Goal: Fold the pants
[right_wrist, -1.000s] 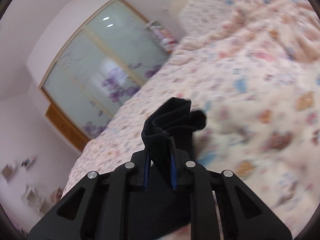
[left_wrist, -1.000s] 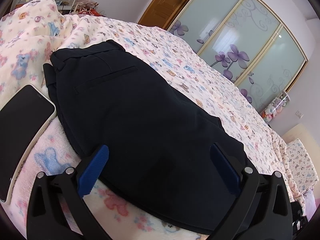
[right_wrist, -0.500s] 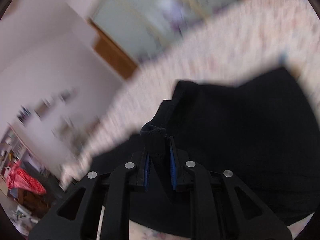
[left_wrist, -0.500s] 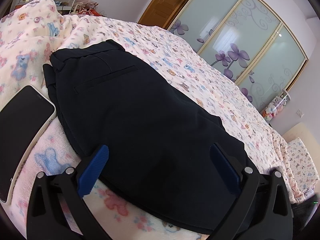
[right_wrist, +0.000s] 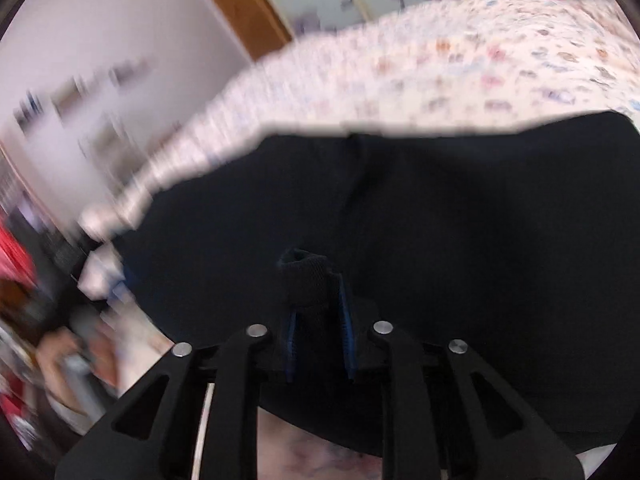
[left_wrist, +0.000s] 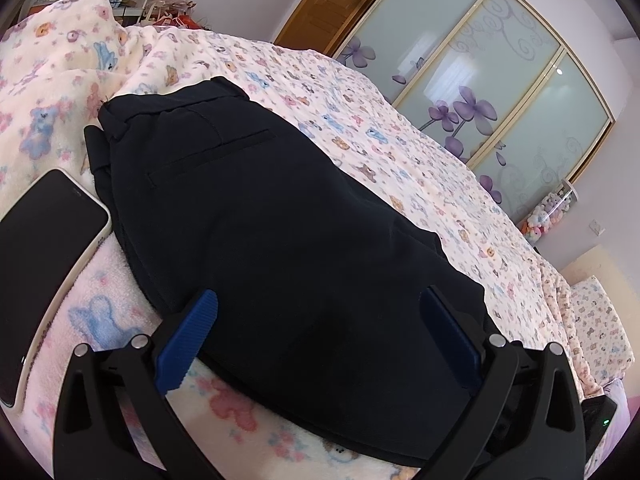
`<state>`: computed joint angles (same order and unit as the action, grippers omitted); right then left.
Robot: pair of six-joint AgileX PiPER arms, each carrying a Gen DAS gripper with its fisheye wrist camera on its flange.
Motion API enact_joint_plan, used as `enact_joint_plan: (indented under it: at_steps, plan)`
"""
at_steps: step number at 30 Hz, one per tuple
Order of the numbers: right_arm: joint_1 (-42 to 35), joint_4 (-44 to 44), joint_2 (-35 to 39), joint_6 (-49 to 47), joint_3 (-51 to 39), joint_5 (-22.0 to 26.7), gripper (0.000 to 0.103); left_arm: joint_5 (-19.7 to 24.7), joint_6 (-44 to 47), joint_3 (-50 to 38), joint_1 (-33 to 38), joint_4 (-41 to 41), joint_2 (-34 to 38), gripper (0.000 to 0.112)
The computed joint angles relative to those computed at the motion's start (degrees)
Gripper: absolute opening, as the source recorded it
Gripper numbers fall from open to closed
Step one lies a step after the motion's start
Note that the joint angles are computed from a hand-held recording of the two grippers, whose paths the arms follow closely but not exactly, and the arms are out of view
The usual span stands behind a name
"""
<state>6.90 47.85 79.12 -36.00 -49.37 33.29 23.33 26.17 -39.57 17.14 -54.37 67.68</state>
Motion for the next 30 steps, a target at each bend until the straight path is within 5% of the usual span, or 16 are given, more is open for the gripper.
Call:
enact_joint_plan:
  at_steps: [3, 9, 12, 14, 17, 22, 30]
  plan:
    - [-0.93, -1.55, -2.72, -2.70, -1.05, 5.17, 0.063, 1.94, 3.40, 0.10, 1.68, -3.29, -0.10, 0.101]
    - [-14.75, 25.46, -1.89, -19.71, 2.45, 19.30, 0.071, 9.02, 11.83, 1.17, 8.16, -14.16, -2.00, 0.101]
    - [-13.31, 22.02, 5.97, -15.42, -0.25, 22.88, 0.070, 12.13, 12.67, 0.57, 10.52, -14.13, -2.97, 0.101]
    - [-14.27, 23.00, 4.69, -17.05, 0.97, 23.06, 0.070, 14.17, 13.03, -0.20, 12.08, -13.08, -3.41, 0.101]
    - [-19.46, 27.42, 4.53, -17.83, 2.03, 30.57, 0.073, 18.96, 15.37, -0.95, 15.95, -13.38, -4.15, 0.101]
    - [-13.36, 21.40, 3.95, -14.47, 1.75, 23.93, 0.074, 29.92, 16.17, -4.51, 23.20, -10.65, -1.56, 0.101]
    - [-15.90, 22.35, 2.18, -13.02, 0.72, 28.02, 0.084, 43.86, 13.48, -8.15, 29.26, -5.56, 2.68, 0.101]
